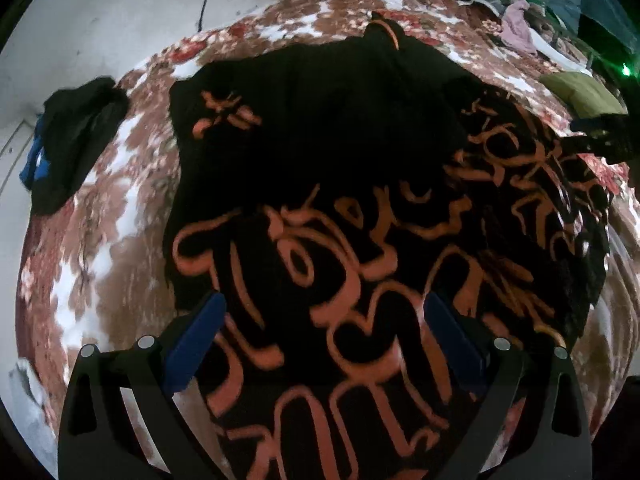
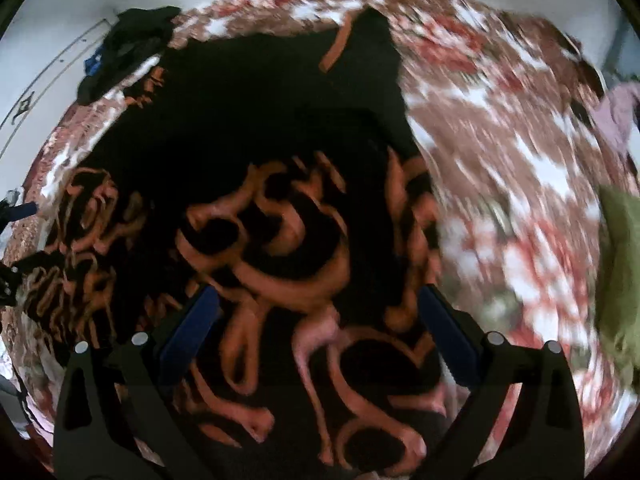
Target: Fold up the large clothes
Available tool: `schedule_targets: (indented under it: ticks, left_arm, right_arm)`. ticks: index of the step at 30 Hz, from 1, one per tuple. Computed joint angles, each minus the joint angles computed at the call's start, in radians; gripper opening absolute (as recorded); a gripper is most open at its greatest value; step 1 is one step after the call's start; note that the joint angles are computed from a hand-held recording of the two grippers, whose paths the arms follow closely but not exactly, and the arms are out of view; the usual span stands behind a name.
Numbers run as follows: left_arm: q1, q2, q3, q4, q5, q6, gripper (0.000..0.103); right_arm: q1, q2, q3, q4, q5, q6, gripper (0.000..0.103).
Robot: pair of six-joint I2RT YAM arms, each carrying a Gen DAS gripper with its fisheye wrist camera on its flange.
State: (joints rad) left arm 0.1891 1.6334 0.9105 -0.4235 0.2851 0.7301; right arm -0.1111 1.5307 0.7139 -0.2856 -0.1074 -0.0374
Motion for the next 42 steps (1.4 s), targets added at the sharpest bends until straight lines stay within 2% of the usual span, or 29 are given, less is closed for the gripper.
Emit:
schedule_targets:
  ticks: [3, 7, 12, 15, 16, 17, 20, 23, 26, 30, 33, 37, 38, 39, 41, 42]
  left_arm:
    - [0.061, -0.044, -0.057, -0.028, -0.035, 0.048, 0.098]
    - [0.206, -0.082, -0.116, -0.071, -0.085, 0.163, 0.097]
    - [0.367, -0.054, -0.097, -0.136, -0.114, 0.241, 0.098]
    - [0.423, 0.010, -0.027, -0.216, -0.081, 0.218, 0.097]
    - [0.441, 0.054, 0.017, -0.273, -0.052, 0.200, 0.097]
    - [0.461, 0.107, 0.072, -0.338, -0.014, 0.162, 0.097]
    - [0.494, 0.204, 0.168, -0.417, 0.069, 0.054, 0.097]
    - [0.482, 0.233, 0.194, -0.439, 0.123, 0.035, 0.096]
    - [0.476, 0.281, 0.222, -0.526, 0.194, 0.033, 0.096]
    - [0.472, 0.267, 0.173, -0.491, 0.182, 0.026, 0.097]
    - [0.485, 0.283, 0.188, -0.525, 0.171, 0.033, 0.097]
    - [0.494, 0.256, 0.131, -0.469, 0.108, 0.096, 0.096]
    - [0.502, 0.259, 0.135, -0.483, 0.122, 0.101, 0.095]
    - [0.509, 0.274, 0.157, -0.511, 0.143, 0.107, 0.091]
    - [0.507, 0.281, 0.179, -0.559, 0.188, 0.127, 0.087]
    - [0.505, 0.275, 0.180, -0.563, 0.201, 0.132, 0.085]
  right_arm:
    - [-0.085, -0.042, -0.074, -0.024, -0.019, -0.043, 0.098]
    - [-0.199, -0.094, -0.154, -0.091, -0.079, -0.113, 0.098]
    - [-0.286, -0.137, -0.226, -0.147, -0.117, -0.189, 0.098]
    - [-0.301, -0.133, -0.247, -0.148, -0.130, -0.185, 0.098]
    - [-0.296, -0.134, -0.250, -0.151, -0.129, -0.172, 0.098]
    - [-0.294, -0.132, -0.254, -0.150, -0.136, -0.159, 0.098]
    - [-0.283, -0.137, -0.254, -0.150, -0.147, -0.116, 0.098]
    - [-0.301, -0.137, -0.248, -0.167, -0.185, -0.110, 0.098]
    - [-0.304, -0.137, -0.237, -0.182, -0.202, -0.124, 0.098]
    - [-0.302, -0.111, -0.208, -0.172, -0.158, -0.144, 0.098]
    - [-0.323, -0.068, -0.179, -0.153, -0.148, -0.145, 0.098]
    - [-0.318, -0.010, -0.137, -0.139, -0.171, -0.191, 0.097]
    - [-0.316, 0.018, -0.122, -0.151, -0.194, -0.196, 0.089]
    - [-0.313, 0.042, -0.109, -0.171, -0.218, -0.200, 0.086]
    - [-0.301, 0.031, -0.111, -0.191, -0.220, -0.214, 0.066]
    - [-0.300, 0.029, -0.109, -0.204, -0.225, -0.223, 0.062]
